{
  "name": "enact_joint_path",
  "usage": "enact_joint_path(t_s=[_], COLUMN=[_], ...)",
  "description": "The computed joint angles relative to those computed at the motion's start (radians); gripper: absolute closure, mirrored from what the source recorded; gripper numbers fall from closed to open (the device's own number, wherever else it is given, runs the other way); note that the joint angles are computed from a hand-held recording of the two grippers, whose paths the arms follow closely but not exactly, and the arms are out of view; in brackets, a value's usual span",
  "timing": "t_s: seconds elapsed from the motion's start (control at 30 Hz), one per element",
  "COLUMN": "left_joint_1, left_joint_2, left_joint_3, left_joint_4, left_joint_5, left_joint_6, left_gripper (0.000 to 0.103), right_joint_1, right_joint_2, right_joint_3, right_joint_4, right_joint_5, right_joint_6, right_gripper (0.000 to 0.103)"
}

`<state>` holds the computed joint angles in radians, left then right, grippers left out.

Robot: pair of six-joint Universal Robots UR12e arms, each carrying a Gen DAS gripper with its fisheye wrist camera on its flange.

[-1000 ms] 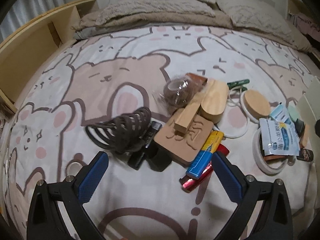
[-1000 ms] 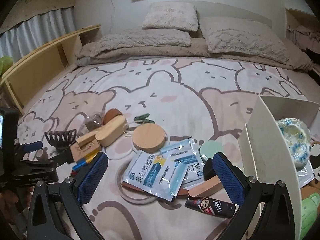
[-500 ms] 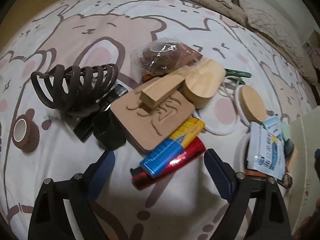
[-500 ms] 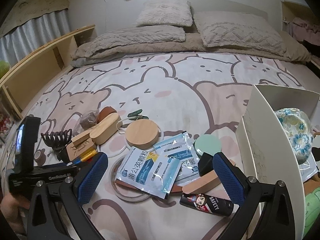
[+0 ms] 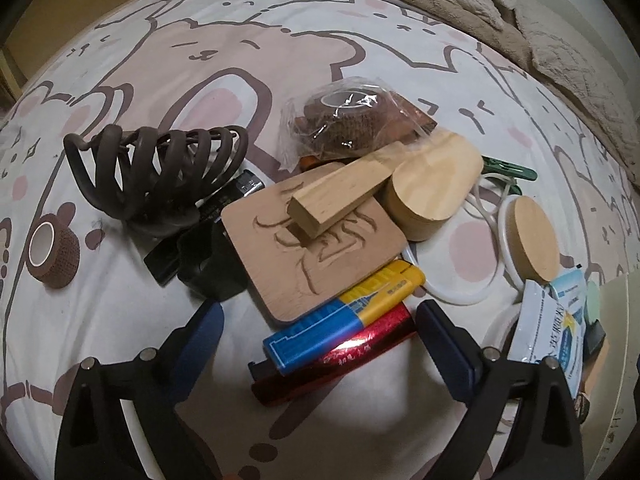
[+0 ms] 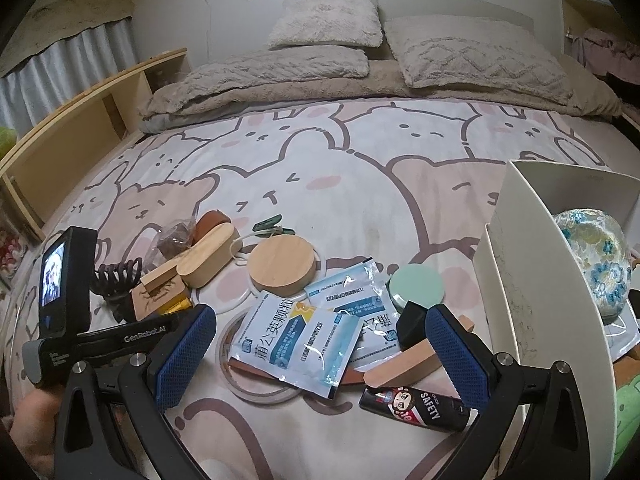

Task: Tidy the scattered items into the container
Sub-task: 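Grasp the red lighter with the left tool while the right tool grasps the medicine sachet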

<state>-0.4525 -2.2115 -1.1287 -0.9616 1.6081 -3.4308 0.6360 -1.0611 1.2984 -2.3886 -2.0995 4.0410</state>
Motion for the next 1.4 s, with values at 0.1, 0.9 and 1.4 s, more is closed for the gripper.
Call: enact_joint_path(t_s=[0.1,0.9,1.4], left_joint_1=[0.004,0.033,0.016], left_joint_2=[0.011,0.122,0.107], left_joint_3=[-0.026,-0.172,-0.165], left_joint_4=[0.033,0.047,0.039], left_joint_5=[-0.006,-0.009,0.080], left_joint_6=[0.021,0.382,0.161], left_gripper=[0.007,0.019,0.002], right_joint_1=[-0.002,-0.032,-0.007], right_joint_2=[-0.002,0.055,0.105], right_joint_3=[0.002,-0.037,-0.093], right_joint_4=[0.001,0.031,0.116], right_joint_5=[0.002,0.152,0.039], right_joint_6=[0.000,-0.019,-0.028], right_gripper=[0.000,0.000,0.003])
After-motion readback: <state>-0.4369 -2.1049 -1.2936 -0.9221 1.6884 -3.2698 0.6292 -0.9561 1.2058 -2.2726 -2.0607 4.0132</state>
